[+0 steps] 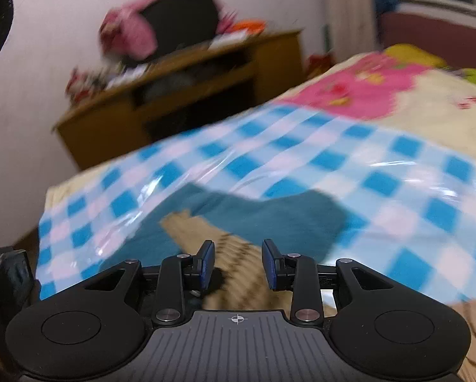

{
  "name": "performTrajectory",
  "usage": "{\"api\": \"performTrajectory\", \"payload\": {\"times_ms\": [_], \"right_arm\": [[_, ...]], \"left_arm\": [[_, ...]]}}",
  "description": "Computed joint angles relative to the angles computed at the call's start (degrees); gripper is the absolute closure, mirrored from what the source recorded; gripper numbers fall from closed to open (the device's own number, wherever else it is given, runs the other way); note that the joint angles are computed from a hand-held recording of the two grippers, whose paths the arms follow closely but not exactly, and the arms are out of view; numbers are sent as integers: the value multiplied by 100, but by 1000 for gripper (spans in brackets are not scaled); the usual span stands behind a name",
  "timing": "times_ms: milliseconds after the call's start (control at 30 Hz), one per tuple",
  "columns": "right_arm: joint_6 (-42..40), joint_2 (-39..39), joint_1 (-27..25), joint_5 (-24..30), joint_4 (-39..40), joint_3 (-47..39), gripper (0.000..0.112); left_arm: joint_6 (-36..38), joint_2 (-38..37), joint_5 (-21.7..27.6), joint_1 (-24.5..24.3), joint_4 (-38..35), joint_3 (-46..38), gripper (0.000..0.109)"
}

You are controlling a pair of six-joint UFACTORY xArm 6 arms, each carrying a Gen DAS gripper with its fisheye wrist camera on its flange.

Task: Fold small clothes

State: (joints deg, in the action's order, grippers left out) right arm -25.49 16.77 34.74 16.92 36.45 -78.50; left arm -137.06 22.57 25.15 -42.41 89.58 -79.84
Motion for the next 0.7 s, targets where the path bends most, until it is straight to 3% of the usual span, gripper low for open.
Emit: {"api": "performTrajectory", "payload": {"times_ms": [233, 300, 333, 367, 500, 633, 700], "right_arm": [[996, 867, 300, 771, -1977, -1133, 80], [1698, 1028, 343, 936, -2947, -1333, 87], [2037, 1053, 344, 965, -3293, -1356, 99], [2211, 1043, 330, 981, -3399, -1345, 104], [2237, 737, 196, 750, -3000, -1016, 107], [2004, 18, -67, 211, -2200, -246, 107], [2005, -397, -264, -84, -1942, 184, 107]], "left_arm": [[-166, -48, -84, 8, 246, 86, 95], [-247, -96, -125, 18, 298, 153, 94], [-209, -125, -119, 10, 277, 184, 94], [-116, -142, -90, -11, 228, 198, 94], [312, -254, -28, -127, 61, 259, 91], [757, -294, 67, -318, -97, 142, 71], [1017, -194, 57, -403, -194, -71, 67]]}}
